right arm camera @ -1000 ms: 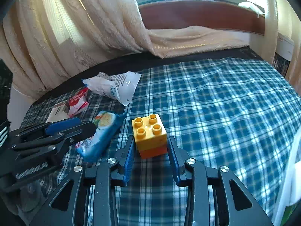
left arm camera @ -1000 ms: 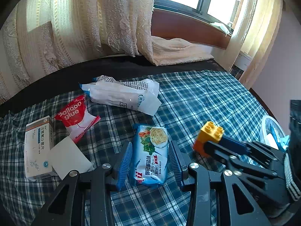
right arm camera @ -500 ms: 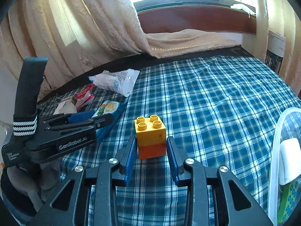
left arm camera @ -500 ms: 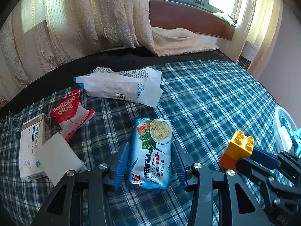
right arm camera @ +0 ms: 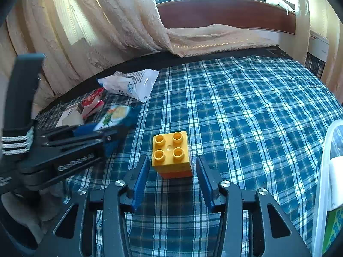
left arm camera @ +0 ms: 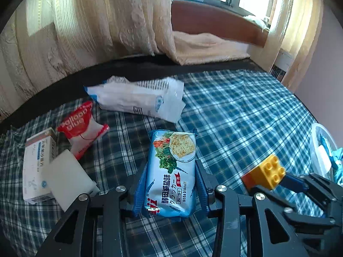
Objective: Organize objects
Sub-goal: 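Grasp the orange-yellow Lego block with the right tool while the left tool holds the packet, then carry the Lego block with the right tool while the left tool carries the packet to the basin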
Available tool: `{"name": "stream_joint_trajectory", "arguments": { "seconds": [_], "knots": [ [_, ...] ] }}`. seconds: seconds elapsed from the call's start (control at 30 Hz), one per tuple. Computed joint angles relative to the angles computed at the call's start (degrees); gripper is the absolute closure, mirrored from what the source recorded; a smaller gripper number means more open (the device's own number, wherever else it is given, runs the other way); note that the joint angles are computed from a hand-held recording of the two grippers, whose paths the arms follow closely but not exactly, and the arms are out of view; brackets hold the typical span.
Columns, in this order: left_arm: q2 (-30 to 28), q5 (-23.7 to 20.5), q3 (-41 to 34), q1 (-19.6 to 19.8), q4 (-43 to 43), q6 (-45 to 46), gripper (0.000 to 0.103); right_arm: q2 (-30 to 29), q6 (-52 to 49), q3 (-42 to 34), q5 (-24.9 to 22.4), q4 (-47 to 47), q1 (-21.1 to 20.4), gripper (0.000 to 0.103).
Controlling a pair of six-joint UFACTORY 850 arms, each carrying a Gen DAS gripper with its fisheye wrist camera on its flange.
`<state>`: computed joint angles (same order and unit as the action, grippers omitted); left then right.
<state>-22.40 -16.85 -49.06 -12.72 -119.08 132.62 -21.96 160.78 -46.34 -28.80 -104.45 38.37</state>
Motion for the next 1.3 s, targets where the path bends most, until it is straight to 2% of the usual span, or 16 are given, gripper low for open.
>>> {"name": "stream_joint_trajectory", "arguments": {
  "seconds": [0.37,0.47,0.63,0.97,1.3],
  "knots": [
    [3.5,-2.9,2.1,0.2,0.2,0.1,0.059,-2.0,-5.9,-2.1,-0.3,4.6,-0.5,0.056],
    [4.0,-3.0,2.4,0.0,0.1,0.1,0.059,-2.3,-8.4,-2.5,-0.6,6.7,-0.3,0.069],
    [4.5,-3.3,2.8,0.0,-0.1,0.3,0.059,-1.5,-7.2,-1.6,-1.2,6.6,0.3,0.069],
    [6.1,-4.2,4.2,-0.6,0.6,0.5,0.059,6.1,-2.1,5.1,-7.8,8.6,4.9,0.069],
    [7.9,-4.8,6.3,-2.3,-0.5,3.0,0.059,15.6,-1.9,13.4,-17.1,20.9,11.3,0.069]
  ]
}}
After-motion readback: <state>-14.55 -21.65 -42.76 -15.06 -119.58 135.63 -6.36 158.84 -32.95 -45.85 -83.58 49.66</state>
